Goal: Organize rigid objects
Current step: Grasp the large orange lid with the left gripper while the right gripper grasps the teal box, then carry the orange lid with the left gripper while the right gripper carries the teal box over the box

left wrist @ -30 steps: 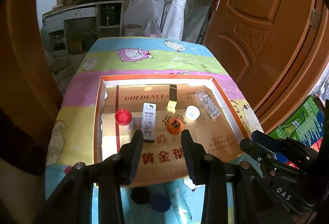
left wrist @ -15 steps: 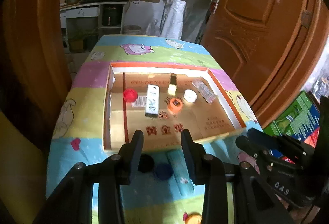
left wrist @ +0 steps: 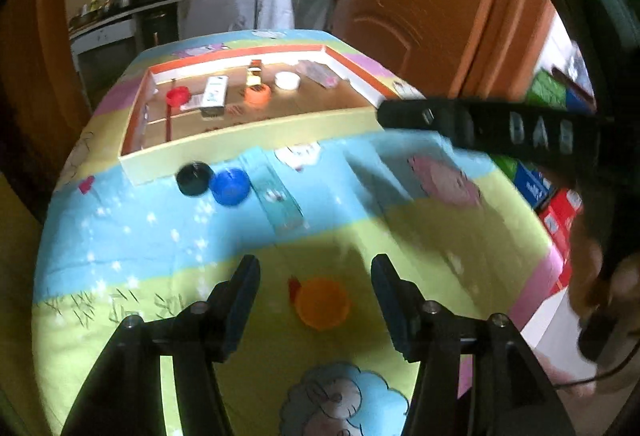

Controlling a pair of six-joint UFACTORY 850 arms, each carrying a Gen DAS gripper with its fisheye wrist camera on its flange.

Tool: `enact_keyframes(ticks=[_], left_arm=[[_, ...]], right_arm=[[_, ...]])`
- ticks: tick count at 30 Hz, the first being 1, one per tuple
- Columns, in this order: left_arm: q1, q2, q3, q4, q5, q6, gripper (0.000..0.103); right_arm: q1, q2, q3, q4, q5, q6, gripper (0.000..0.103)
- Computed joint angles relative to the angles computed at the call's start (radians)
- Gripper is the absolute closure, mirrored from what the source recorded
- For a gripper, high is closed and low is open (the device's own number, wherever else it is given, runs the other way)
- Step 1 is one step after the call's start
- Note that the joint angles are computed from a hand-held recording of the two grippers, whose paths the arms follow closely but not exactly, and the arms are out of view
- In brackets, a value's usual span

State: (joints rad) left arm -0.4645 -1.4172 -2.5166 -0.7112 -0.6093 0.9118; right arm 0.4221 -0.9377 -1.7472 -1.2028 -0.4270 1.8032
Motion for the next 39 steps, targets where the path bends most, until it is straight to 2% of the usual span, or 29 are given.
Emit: enact_keyframes(ticks=[2, 6, 8, 9, 10, 14, 18, 20, 22, 23, 26, 30, 33, 35, 39], left_arm=[[-0.005, 0.033, 0.073, -0.019, 0.045, 0.044, 0.045], [-0.006, 0.030, 0.090, -0.030, 0.071, 0.052, 0.045], [-0.008, 0.031, 0.102, -0.013, 0.086, 0.040, 0.059], [-0.008, 0.061, 0.161, -0.052, 0.136, 0.090, 0.071], [-0.007, 0.069, 0.177, -0.061, 0.151, 0.101, 0.073], [0.007, 0.076, 0.192, -0.145, 0.138, 0.157, 0.073], [0.016, 0.096, 0.227, -0.188, 0.161, 0.175, 0.073], [0.027, 0.101, 0.233, -0.200, 0.168, 0.152, 0.073], [0.037, 0.100, 0.230, -0.203, 0.173, 0.127, 0.073], [0.043, 0.101, 0.230, -0.209, 0.178, 0.117, 0.073], [0.061, 0.103, 0.228, -0.230, 0.182, 0.108, 0.073], [0.072, 0.106, 0.229, -0.252, 0.181, 0.109, 0.073], [0.074, 0.090, 0.206, -0.248, 0.169, 0.091, 0.073], [0.076, 0.081, 0.192, -0.238, 0.159, 0.078, 0.073], [0.081, 0.079, 0.190, -0.235, 0.145, 0.067, 0.073]], right_arm=[[0.005, 0.005, 0.009, -0.010, -0.003, 0.013, 0.070], [0.012, 0.010, 0.019, -0.016, -0.009, 0.023, 0.070], [0.012, 0.009, 0.018, -0.012, -0.010, 0.021, 0.070], [0.013, 0.006, 0.015, -0.003, -0.011, 0.013, 0.070], [0.013, 0.003, 0.011, 0.006, -0.010, 0.004, 0.070], [0.008, -0.018, -0.012, 0.060, 0.020, -0.050, 0.070], [0.001, -0.054, -0.056, 0.127, 0.081, -0.126, 0.070], [-0.005, -0.084, -0.094, 0.202, 0.122, -0.205, 0.070], [-0.012, -0.126, -0.152, 0.346, 0.149, -0.349, 0.070], [-0.013, -0.155, -0.195, 0.434, 0.143, -0.440, 0.070], [-0.009, -0.221, -0.302, 0.538, 0.088, -0.570, 0.070], [-0.003, -0.328, -0.481, 0.629, -0.042, -0.695, 0.071], [-0.002, -0.371, -0.552, 0.652, -0.092, -0.719, 0.072], [0.003, -0.391, -0.588, 0.630, -0.125, -0.716, 0.079], [0.011, -0.419, -0.636, 0.609, -0.164, -0.721, 0.080]])
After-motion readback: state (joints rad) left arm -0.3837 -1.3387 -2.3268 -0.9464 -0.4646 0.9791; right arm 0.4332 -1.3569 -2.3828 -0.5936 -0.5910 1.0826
